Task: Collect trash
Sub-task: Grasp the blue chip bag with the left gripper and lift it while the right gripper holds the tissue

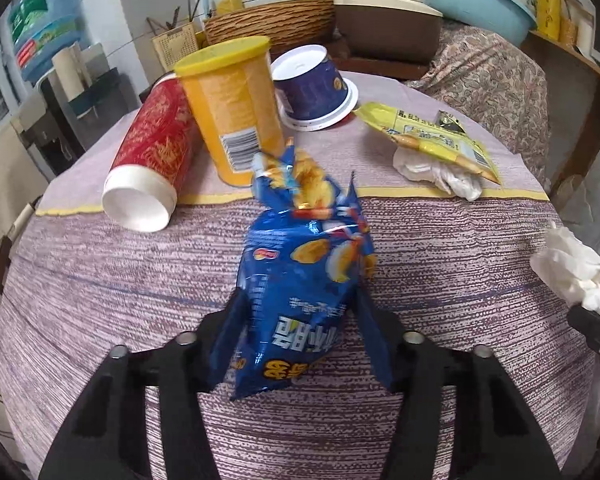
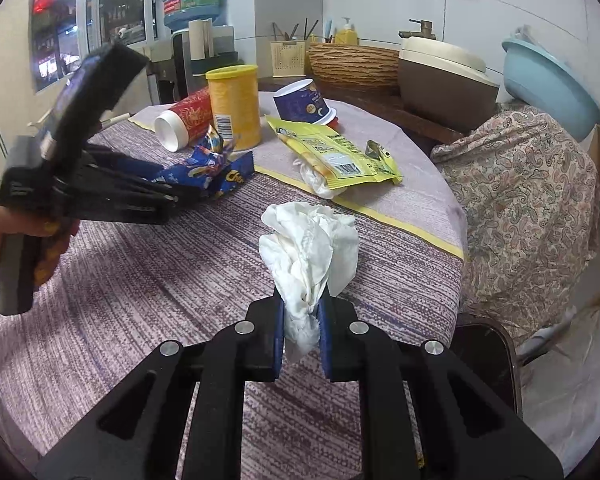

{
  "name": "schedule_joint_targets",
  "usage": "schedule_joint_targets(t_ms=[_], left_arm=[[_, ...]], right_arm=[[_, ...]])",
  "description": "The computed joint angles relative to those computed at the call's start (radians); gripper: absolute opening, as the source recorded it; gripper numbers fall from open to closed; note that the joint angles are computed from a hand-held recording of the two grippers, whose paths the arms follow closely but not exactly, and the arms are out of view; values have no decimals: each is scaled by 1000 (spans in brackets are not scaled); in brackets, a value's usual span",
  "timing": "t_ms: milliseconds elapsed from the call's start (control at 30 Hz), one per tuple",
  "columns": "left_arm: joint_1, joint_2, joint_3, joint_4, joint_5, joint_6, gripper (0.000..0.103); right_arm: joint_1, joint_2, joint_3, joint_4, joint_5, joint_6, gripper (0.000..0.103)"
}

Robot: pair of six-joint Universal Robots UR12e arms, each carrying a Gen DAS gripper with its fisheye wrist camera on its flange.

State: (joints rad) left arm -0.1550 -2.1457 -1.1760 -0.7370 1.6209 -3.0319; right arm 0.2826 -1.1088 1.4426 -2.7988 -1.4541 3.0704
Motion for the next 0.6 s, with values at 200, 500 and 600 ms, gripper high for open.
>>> schedule_joint_targets(t_ms=[200, 500, 600], left_arm=[[19, 49, -89, 87, -60, -68, 16], [29, 158, -270, 298, -103, -140, 7], [22, 189, -324, 375, -87, -145, 7]], right_arm=[[-7, -20, 38, -47, 40, 15, 15], [-13, -45, 94, -100, 90, 47, 15], [-17, -56, 116, -122, 109, 59, 15]])
